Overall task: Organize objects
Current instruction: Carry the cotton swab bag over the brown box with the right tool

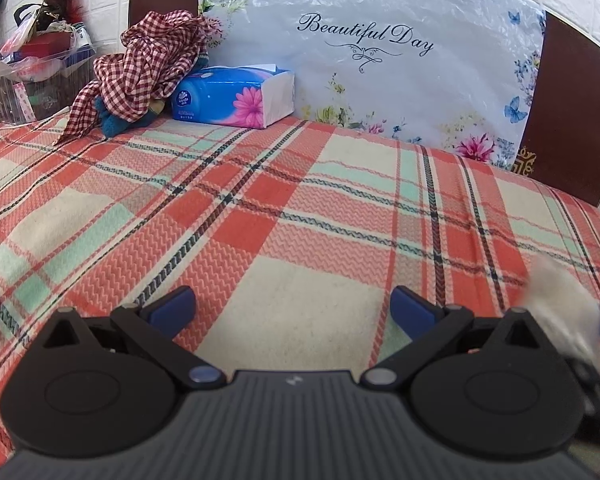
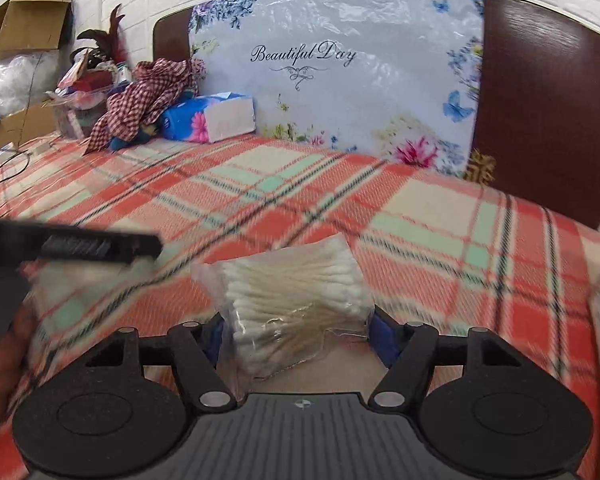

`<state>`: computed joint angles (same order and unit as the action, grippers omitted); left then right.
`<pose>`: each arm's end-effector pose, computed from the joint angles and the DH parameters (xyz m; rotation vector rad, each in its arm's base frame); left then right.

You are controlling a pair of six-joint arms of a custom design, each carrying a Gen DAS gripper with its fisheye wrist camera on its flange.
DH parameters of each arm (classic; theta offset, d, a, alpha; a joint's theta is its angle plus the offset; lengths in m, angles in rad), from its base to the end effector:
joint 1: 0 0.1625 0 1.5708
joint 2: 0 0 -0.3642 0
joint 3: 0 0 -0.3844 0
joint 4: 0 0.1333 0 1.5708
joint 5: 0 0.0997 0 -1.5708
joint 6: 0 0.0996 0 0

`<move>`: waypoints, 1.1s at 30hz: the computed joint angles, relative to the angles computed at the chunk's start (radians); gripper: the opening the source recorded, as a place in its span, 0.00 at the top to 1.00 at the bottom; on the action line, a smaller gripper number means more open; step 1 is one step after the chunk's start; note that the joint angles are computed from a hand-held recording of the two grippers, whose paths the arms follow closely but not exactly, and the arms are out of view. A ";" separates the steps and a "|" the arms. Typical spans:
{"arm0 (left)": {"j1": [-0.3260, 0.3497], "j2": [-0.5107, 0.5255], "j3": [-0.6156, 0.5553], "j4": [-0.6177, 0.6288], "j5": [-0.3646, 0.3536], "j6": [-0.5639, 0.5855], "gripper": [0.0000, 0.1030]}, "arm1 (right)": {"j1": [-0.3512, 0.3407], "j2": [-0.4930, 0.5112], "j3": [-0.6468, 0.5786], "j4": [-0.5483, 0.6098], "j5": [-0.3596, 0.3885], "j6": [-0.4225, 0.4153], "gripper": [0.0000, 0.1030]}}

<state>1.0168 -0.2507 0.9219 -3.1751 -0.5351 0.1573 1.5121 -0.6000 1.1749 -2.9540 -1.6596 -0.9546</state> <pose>-0.2104 -0.7564 0.0637 0.1588 2.0787 -1.2144 0.0794 -0.7698 0.1627 1.0533 -2.3030 0.8923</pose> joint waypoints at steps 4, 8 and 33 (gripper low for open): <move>-0.003 0.010 -0.014 0.015 0.016 0.009 0.00 | -0.041 -0.189 0.257 -0.067 -0.007 -0.052 0.35; -0.008 0.021 -0.028 0.027 0.037 0.020 0.00 | -0.113 -0.393 0.481 -0.134 -0.005 -0.056 0.35; -0.240 0.043 0.014 0.641 -0.668 -0.106 0.03 | -0.307 -0.725 0.825 -0.372 0.095 0.128 0.36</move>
